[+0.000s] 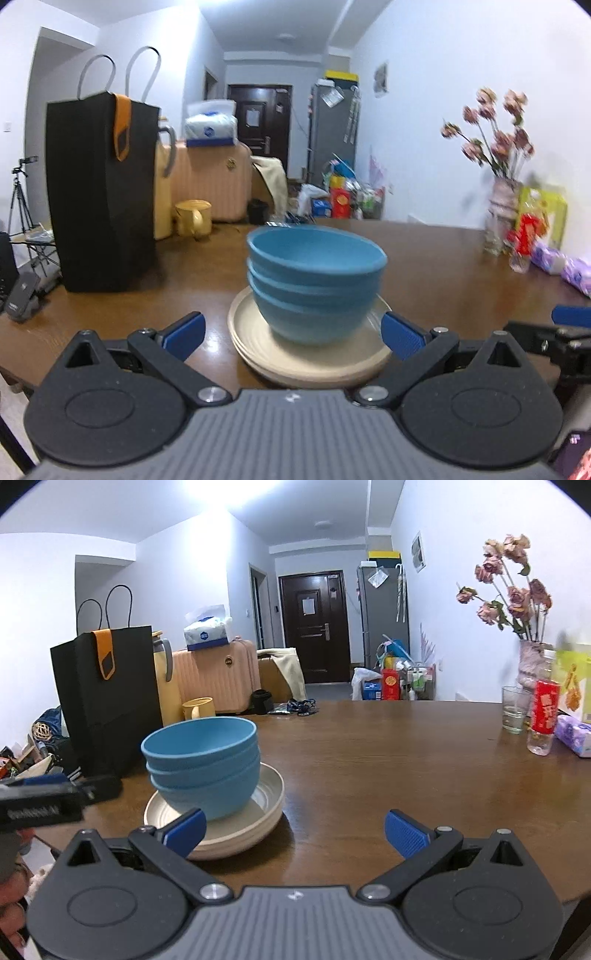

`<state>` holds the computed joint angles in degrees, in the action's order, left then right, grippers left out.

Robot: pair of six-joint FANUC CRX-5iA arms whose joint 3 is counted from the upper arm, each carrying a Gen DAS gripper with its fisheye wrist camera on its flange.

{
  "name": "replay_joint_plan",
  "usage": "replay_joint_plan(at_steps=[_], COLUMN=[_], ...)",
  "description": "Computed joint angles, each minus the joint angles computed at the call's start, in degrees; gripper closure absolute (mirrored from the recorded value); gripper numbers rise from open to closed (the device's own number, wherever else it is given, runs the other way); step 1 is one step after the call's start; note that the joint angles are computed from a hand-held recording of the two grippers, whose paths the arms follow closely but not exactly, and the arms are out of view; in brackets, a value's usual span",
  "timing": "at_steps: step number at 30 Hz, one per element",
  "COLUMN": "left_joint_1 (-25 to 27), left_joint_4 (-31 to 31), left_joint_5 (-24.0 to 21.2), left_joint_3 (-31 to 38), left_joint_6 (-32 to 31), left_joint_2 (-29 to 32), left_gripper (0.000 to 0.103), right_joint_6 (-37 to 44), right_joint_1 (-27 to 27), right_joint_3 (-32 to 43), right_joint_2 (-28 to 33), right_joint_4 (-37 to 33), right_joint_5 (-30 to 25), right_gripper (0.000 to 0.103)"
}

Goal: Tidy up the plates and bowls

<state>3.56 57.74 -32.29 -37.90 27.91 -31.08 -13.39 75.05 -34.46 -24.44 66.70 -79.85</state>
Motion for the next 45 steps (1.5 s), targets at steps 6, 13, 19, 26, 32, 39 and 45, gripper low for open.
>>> replay_joint_plan(at_steps=[6,13,19,26,32,39,45], left_joint_1=[-1.08,-0.54,-0.50,-0.55,-0.60,-0.62,-0.68], left_joint_4=[1.72,3.15,3.59,3.87,3.82,4.05,4.26], left_joint_5=[-1.42,-3.39,-3.71,-3.75,-3.74,-3.66,-3.51], left_joint_3=[-3.89,-5.71,-5.76,-5.77,-5.71,-5.83,-5.78], left_joint_6=[-4.10,-4.97,-5.31,-5.67,-5.52,-5.77,-5.88], left_joint_2=[-2.67,-4.07,-4.20,-4.26,-4.30,-4.32,-4.24], left_gripper=[0.000,0.000,0.000,0.000,0.000,0.000,0.000], right_joint_6=[-3.43,-5.73,-6.20,-6.30,-6.32,-6.30,-6.33], right_joint_1=[5.73,9.81,10.68,10.71,10.68,10.65,10.55], right_joint_3=[-1.17,-1.45,-1.61,-1.62,-1.64,-1.65,-1.58], right_joint_2=[-0.22,0.18,0.30,0.22,0.22,0.22,0.35], right_joint_4=[-2.96,-2.61,-2.10,-2.11,-2.07,-2.05,-1.94], right_joint_5=[-6.40,-10.96,-11.30,-11.08,-11.04,-10.98,-10.88], right_gripper=[0.000,0.000,0.000,0.000,0.000,0.000,0.000])
